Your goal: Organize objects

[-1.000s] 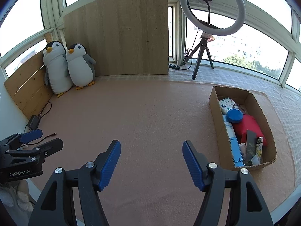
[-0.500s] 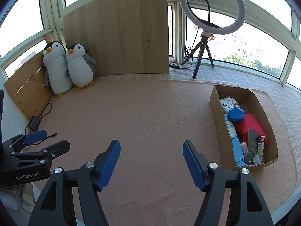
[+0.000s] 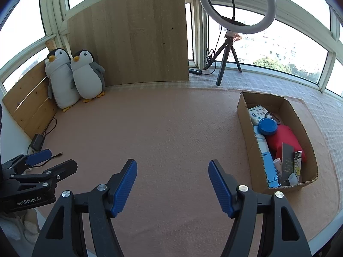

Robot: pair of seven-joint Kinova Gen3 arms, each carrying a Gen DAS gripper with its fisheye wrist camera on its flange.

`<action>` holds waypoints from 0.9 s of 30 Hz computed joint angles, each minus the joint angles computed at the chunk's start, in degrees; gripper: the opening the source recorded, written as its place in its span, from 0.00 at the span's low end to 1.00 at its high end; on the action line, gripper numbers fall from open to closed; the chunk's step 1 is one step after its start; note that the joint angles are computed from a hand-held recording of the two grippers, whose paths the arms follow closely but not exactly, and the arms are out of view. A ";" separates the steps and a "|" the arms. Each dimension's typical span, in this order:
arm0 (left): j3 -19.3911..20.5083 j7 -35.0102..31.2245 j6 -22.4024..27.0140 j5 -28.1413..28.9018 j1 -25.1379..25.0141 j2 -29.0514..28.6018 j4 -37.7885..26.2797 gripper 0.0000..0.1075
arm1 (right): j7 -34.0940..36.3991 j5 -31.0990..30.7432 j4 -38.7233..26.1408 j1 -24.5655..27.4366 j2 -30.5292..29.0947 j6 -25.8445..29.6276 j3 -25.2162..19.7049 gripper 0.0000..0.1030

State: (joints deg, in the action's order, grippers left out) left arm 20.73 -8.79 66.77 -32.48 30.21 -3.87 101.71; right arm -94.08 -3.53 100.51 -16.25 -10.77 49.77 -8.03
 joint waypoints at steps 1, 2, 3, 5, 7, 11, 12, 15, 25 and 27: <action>0.05 0.03 0.03 -0.04 0.04 0.04 -0.05 0.87 | 0.17 -0.10 -0.04 -0.04 0.02 0.07 0.09 0.64; 0.05 -0.01 0.01 -0.05 0.08 0.03 -0.07 0.87 | 0.36 -0.20 -0.04 -0.06 0.05 0.10 0.17 0.64; 0.02 -0.07 0.01 -0.02 0.08 0.01 -0.08 0.87 | 0.46 -0.24 -0.05 -0.06 0.07 0.10 0.20 0.64; 0.04 0.05 -0.01 -0.02 0.11 0.01 -0.05 0.87 | 0.36 -0.24 -0.10 -0.03 0.10 0.17 0.15 0.64; 0.00 0.00 -0.04 0.10 0.07 -0.09 0.06 0.87 | 0.51 -0.34 -0.11 -0.04 0.10 0.18 0.21 0.64; 0.12 0.19 0.03 -0.01 0.06 -0.15 0.04 0.87 | 0.42 -0.30 -0.05 0.09 0.12 0.37 0.26 0.64; 0.12 0.16 0.01 -0.01 0.05 -0.19 0.05 0.87 | 0.40 -0.36 -0.04 0.13 0.10 0.43 0.32 0.64; 0.12 -0.06 -0.04 0.05 0.06 -0.14 -0.01 0.87 | 0.49 -0.43 0.05 0.22 -0.07 0.48 0.39 0.64; 0.11 -0.54 -0.18 -0.10 0.23 0.08 -0.35 0.87 | 0.57 -0.40 0.00 0.46 -0.26 0.88 0.45 0.64; 0.13 -0.44 -0.17 -0.13 0.28 0.11 -0.38 0.87 | 0.66 -0.38 0.07 0.53 -0.31 0.74 0.54 0.64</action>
